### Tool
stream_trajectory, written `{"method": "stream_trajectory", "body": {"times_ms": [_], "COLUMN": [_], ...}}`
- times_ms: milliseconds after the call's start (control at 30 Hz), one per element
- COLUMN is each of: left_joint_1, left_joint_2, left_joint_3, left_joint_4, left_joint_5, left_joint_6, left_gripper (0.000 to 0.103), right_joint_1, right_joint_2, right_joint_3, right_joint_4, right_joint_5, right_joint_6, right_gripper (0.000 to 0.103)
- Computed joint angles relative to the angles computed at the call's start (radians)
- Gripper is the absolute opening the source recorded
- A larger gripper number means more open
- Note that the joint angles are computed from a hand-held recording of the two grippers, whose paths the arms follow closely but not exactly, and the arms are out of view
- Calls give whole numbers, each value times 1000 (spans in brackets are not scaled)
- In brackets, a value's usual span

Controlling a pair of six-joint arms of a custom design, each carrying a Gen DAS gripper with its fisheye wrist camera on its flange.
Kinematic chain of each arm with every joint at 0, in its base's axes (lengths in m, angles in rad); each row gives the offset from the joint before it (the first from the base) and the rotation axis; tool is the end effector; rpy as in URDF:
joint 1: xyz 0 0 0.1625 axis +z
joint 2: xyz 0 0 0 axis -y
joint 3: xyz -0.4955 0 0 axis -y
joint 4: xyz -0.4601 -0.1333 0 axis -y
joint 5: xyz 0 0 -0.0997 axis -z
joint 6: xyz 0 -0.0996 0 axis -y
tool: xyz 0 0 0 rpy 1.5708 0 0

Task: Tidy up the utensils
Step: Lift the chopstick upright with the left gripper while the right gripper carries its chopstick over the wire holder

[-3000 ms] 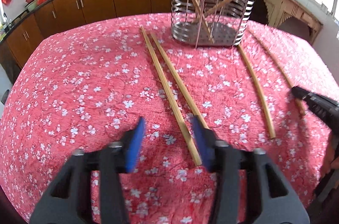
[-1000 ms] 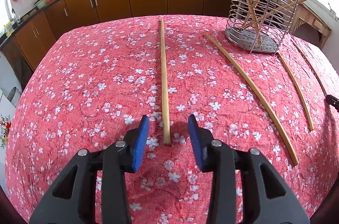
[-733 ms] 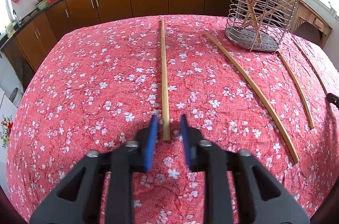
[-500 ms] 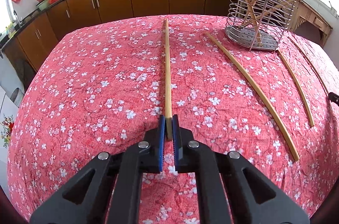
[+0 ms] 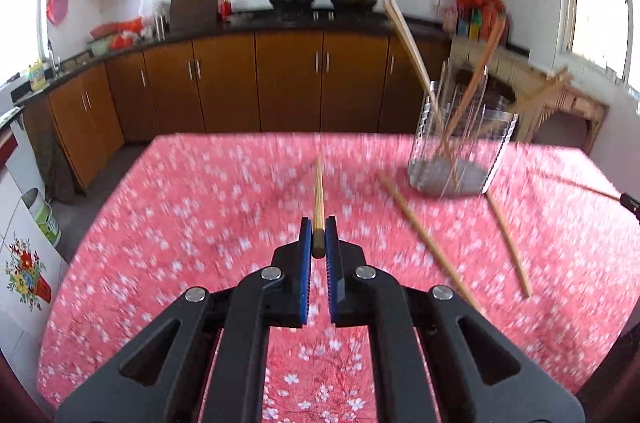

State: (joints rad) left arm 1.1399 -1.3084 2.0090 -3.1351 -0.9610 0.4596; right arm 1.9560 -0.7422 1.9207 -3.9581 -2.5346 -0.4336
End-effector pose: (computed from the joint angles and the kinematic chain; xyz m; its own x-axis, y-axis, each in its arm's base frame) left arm -0.0806 -0.6311 0.3672 -0.7102 0.2142 -0.6707 0.6543 0.5526 -0.5163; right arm 0.2843 -0.5640 0.1454 -0.6857 0.3136 0.6569 -0.4641 0.5068 -0.7264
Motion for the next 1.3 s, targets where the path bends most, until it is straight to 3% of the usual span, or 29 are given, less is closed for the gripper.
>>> {"method": "stream_trajectory", "body": {"times_ms": [133, 500, 767, 1067, 1300], "left_joint_1": [-17, -38, -58, -82, -122], "left_joint_2": [-5, 7, 8, 4, 16], "left_joint_3": [-15, -81, -107, -134, -187], "left_joint_4": [-48, -119, -158, -160, -162], "left_joint_5": [-17, -40, -43, -53, -80], "left_joint_6": [8, 12, 28, 33, 29], "left_gripper": [7, 7, 7, 6, 6], "right_joint_1": [22, 61, 84, 116, 157], "right_joint_2": [6, -5, -38, -101, -118], "right_joint_3": [-39, -111, -114, -97, -122], "right_joint_4": [-81, -151, -110, 64, 133], "right_joint_5": [16, 83, 137, 226, 292], "right_joint_6": [-95, -198, -172, -39, -26], "right_gripper": [7, 7, 7, 7, 7]}}
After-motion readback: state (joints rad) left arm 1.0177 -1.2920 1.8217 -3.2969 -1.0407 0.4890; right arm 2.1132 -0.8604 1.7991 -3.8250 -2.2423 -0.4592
